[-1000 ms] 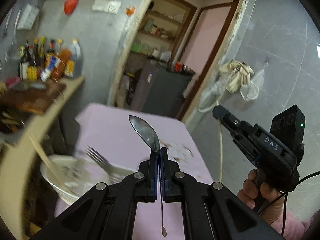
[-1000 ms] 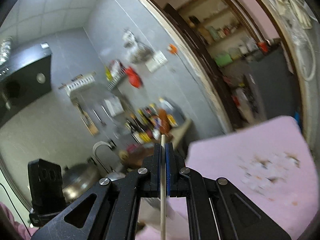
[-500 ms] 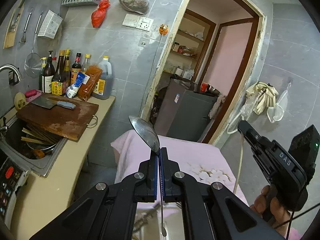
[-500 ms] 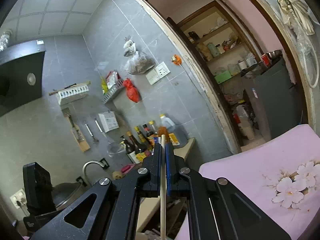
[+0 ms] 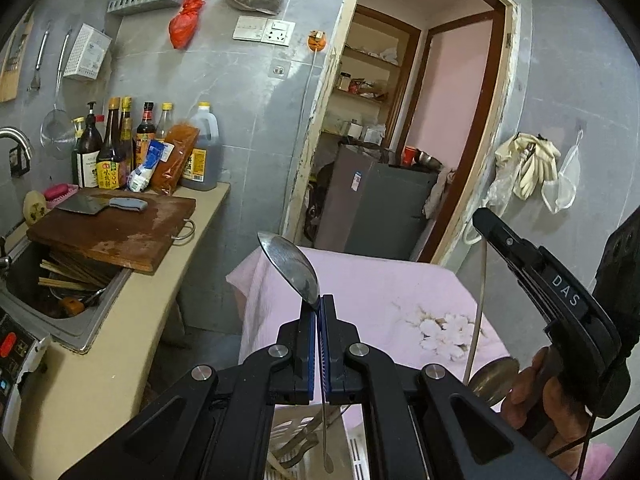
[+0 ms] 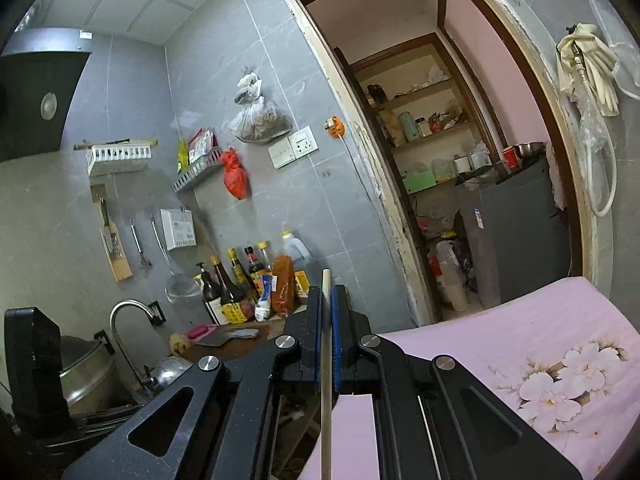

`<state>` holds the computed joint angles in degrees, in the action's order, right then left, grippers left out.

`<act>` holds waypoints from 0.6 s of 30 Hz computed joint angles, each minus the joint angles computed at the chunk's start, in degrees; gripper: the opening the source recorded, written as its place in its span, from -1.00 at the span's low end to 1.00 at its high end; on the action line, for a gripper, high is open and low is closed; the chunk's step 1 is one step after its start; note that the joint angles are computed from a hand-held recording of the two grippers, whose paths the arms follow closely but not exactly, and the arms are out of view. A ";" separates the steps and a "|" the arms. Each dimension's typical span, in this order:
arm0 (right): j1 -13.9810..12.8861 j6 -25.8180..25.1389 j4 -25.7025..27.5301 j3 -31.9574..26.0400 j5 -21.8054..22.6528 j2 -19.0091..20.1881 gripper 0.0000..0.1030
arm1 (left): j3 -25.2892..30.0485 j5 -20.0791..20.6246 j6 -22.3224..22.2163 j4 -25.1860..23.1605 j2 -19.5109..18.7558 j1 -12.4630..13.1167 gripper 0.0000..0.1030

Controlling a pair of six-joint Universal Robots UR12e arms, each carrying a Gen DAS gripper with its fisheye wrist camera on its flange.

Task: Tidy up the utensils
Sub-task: 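Carry the silver spoon with the left tool while the right tool carries the chopstick to the caddy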

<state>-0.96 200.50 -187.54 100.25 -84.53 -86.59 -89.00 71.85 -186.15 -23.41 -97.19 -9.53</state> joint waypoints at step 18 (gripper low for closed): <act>0.17 -2.89 2.16 1.75 -1.33 -1.58 -0.92 | -2.07 2.25 2.56 0.20 1.09 -0.68 -0.94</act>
<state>-0.79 197.61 -185.38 102.00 -85.86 -88.17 -91.07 74.10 -183.59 -23.20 -96.11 -10.21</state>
